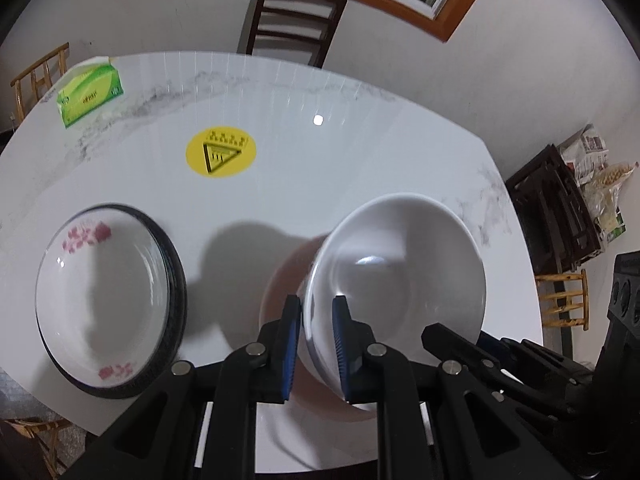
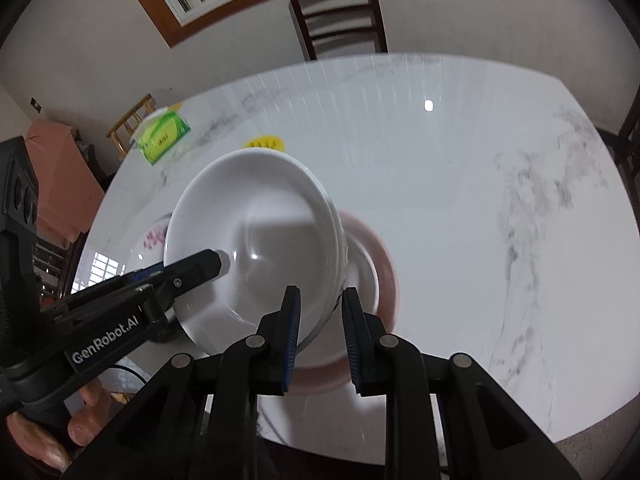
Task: Organize plates and bowls
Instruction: 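Lower the Dog bowl into the white bowl inside the pink bowl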
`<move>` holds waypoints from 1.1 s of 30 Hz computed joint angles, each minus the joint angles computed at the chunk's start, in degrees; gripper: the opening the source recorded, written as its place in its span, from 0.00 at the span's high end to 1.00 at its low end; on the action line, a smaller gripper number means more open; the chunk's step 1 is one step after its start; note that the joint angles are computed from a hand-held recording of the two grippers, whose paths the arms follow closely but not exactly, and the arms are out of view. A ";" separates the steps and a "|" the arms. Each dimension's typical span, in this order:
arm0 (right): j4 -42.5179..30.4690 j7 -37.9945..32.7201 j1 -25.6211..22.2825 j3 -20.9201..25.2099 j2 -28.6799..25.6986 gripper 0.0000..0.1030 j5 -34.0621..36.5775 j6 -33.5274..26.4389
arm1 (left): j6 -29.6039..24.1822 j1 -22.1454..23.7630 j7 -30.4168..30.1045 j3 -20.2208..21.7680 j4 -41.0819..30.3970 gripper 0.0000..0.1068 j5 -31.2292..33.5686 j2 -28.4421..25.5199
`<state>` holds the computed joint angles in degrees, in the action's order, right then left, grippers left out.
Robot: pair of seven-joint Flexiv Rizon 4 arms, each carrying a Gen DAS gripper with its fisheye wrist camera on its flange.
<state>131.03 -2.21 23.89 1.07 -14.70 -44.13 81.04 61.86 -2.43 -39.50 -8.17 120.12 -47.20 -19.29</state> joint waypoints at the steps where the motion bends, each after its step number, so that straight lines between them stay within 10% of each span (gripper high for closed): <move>1: 0.05 -0.59 -0.29 0.69 -0.21 0.80 1.10 -0.20 | -0.22 -0.14 -0.41 0.20 0.13 0.85 0.54 -0.09; 21: 0.26 -7.26 0.83 1.37 -2.81 0.79 11.22 0.09 | 0.40 0.30 -4.24 -0.41 -1.11 0.85 8.06 -3.79; 33: 0.50 -3.09 4.15 -2.68 -2.83 0.72 3.23 -1.16 | 8.51 0.29 -1.09 -2.90 1.17 0.85 6.58 -4.03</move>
<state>131.53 -5.30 28.04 -1.61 -17.53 -40.91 79.88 70.37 -2.15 -40.59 -11.07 121.29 -40.62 -23.32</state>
